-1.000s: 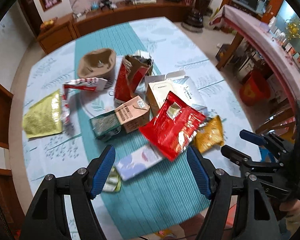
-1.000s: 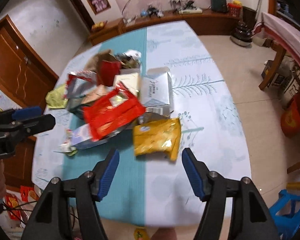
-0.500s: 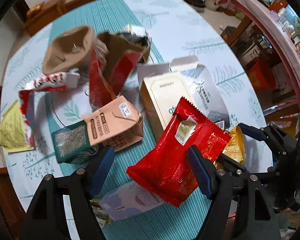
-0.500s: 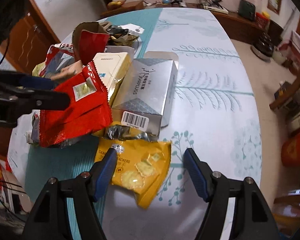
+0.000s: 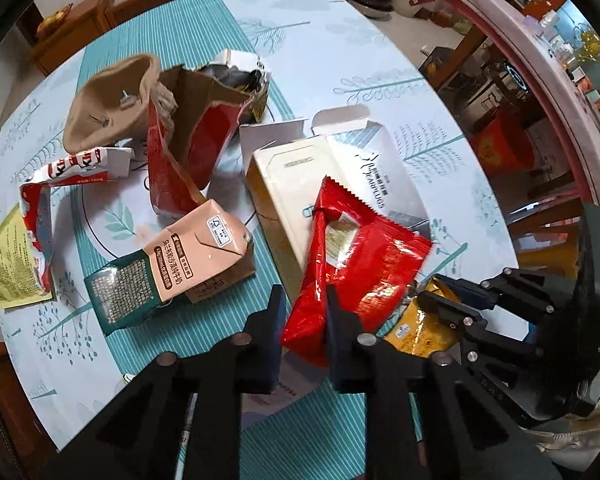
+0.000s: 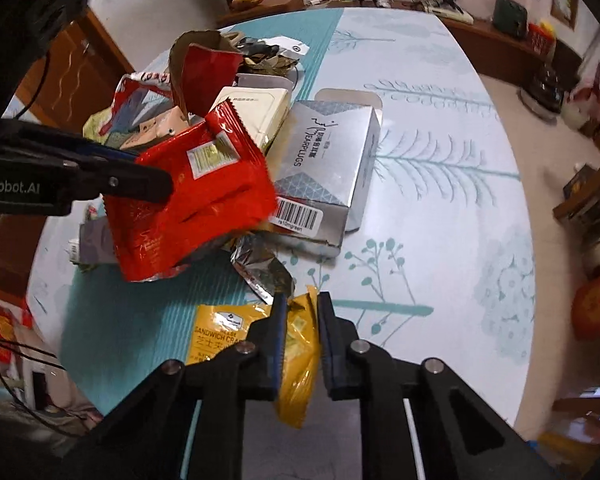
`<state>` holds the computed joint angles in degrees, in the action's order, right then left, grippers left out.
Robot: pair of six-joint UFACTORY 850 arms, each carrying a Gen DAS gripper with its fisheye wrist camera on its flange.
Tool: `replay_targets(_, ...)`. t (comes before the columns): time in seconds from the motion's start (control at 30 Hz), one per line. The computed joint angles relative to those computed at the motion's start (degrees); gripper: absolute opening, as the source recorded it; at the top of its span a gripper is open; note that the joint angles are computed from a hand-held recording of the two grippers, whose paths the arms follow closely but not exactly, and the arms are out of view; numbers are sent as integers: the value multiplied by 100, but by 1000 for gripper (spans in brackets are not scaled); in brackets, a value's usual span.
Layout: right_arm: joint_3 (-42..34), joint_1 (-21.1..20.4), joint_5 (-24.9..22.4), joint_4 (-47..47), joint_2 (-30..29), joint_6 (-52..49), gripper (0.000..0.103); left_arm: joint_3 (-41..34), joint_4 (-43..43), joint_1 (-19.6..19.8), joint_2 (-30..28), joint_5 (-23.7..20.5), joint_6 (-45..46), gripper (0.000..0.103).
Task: Collect trash
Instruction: 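Grasp the yellow snack bag with the right gripper while the left grasps the red chip bag, then carry the yellow and red bags with both grippers over the bin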
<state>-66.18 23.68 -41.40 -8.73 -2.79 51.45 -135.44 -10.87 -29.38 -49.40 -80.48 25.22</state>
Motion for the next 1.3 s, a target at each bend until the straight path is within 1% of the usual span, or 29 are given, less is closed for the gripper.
replay_targets(0.17, 89, -33, 207, 101, 183, 299, 9, 410, -142, 43, 367, 247, 88, 11)
replay_targets(0.3, 50, 64, 269, -170, 329, 704, 8, 922, -318, 144, 849, 495, 234, 11)
replay_targets(0.4, -71, 218, 191, -513, 370, 1095, 8, 1186, -492, 261, 1143, 583, 367, 11)
replay_targets(0.57, -270, 596, -37, -1150, 434, 1916, 8, 1928, -798, 539, 1860, 778, 718, 11)
replay_targets(0.7, -492, 1030, -331, -1712, 414, 2605, 8, 2429, -1077, 866, 2400, 832, 1108, 11)
replay_targets(0.87, -814, 1557, -752, -2176, 274, 3224, 8, 3052, -1353, 1271, 3024, 880, 1572, 11)
replay_targets(1.07, -1300, 2292, -1378, -2598, -19, 3875, 8, 3867, -1716, 1914, 3803, 911, 2205, 11)
replay_targets(1.17, -1590, 2672, -1721, -2758, -225, 4155, 8, 4238, -1822, 2229, 4137, 830, 2511, 11)
replay_targets(1.3, -1916, 3060, -2072, -2795, -507, 4464, 8, 4699, -1865, 2568, 4461, 707, 2827, 11)
